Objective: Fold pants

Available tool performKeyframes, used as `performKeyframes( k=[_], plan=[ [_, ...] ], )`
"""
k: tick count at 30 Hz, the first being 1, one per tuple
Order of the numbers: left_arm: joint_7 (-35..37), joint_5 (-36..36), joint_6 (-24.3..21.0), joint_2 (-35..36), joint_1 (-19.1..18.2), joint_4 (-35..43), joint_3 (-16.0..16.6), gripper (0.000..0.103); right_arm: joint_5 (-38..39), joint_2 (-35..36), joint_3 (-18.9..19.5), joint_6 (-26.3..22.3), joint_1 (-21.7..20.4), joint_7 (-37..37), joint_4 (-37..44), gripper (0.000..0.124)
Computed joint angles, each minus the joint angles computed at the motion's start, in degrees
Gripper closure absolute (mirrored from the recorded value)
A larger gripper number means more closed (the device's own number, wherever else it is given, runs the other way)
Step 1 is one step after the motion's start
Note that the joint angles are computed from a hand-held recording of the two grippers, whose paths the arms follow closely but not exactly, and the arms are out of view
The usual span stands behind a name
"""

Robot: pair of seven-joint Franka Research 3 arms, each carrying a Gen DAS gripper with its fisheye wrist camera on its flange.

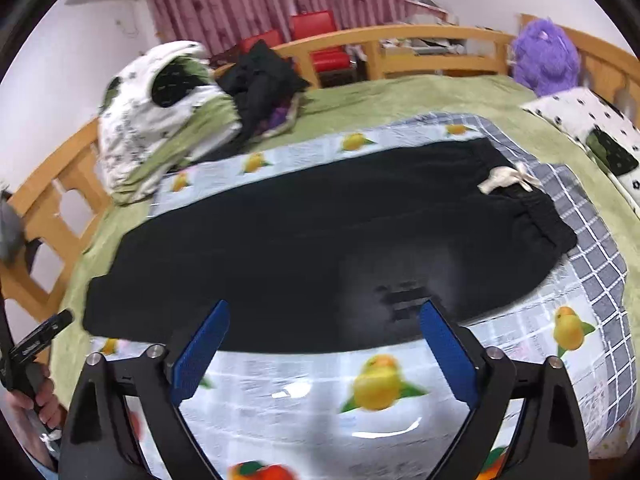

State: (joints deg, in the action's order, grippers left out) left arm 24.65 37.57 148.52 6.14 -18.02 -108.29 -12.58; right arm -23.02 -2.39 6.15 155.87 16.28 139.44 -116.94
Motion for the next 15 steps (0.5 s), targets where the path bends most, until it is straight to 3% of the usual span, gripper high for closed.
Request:
performKeyframes(
  k=[4, 6, 8, 13, 15],
  plan=[
    [-3.74, -1.01, 4.26, 1.44, 1.2, -3.16, 1.32, 0.005, 5.52, 0.95, -2.33, 1.68, -1.92, -3.43, -3.55, 0.051],
    [-5.69, -1.34, 7.03, 2.32, 1.81, -4.89, 1.88, 0.007, 9.01, 1.09, -3.15, 3.43, -2.79, -5.8, -6.03, 0.065],
    [-6.73, -2.22, 9.39, 3.35, 2.32, -6.19, 2.26, 0.016, 7.96, 1.03, -3.53, 5.0, -3.71, -4.59, -8.44, 0.07],
    [-4.67, -6.87, 14.79, 6.06, 3.22, -7.78, 2.26, 0.019, 10.1, 2.32, -4.22, 10.04, -5.03, -4.62, -12.96, 0.071],
    [-8.36, -2.71, 17.31, 6.41, 1.46, -8.12, 4.53, 0.019, 16.01, 3.27, -4.32, 13.35, -5.08, -8.18, -14.58, 0.071]
  ],
)
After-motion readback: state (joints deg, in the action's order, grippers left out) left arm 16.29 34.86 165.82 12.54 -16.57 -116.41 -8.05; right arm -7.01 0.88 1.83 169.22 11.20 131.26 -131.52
